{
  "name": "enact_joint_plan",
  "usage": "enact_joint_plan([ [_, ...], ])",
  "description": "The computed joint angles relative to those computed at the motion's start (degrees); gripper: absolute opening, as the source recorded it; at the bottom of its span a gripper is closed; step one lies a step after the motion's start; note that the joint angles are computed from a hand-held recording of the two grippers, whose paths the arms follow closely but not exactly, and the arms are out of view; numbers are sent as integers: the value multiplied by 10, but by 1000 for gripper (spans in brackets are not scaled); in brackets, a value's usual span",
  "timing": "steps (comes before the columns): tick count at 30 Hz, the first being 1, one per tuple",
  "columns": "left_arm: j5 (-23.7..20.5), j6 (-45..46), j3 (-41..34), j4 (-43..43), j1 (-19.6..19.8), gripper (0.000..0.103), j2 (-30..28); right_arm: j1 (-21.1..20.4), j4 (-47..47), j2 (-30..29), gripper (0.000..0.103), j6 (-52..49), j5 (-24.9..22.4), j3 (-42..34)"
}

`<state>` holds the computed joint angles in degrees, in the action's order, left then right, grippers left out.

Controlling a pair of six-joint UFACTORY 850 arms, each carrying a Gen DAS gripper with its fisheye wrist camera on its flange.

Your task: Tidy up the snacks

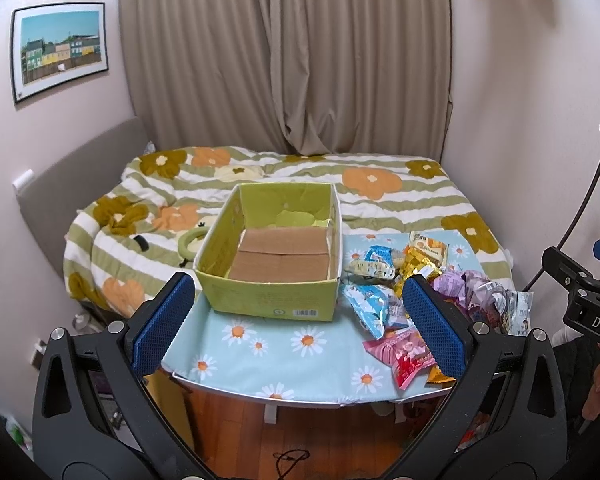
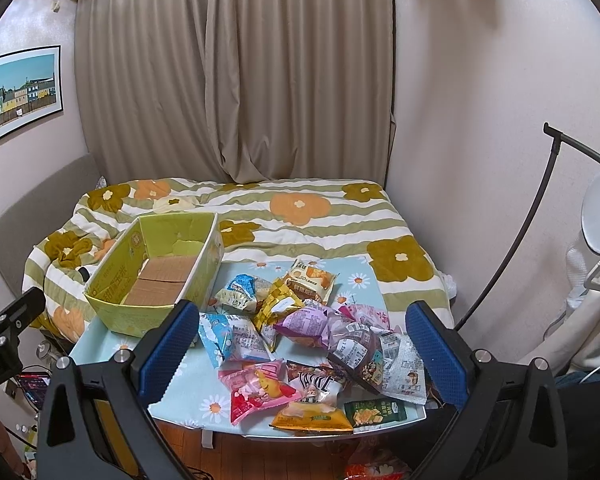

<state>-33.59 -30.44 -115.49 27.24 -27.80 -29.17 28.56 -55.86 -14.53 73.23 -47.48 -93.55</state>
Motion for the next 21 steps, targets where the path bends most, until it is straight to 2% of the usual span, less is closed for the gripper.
enact_joint_plan([
  [16,2,5,3,-5,0,103,2,-1,-2,0,103,5,5,5],
  [21,-20,77,-35,-76,6,103,-22,1,-2,-2,103,16,4,13],
])
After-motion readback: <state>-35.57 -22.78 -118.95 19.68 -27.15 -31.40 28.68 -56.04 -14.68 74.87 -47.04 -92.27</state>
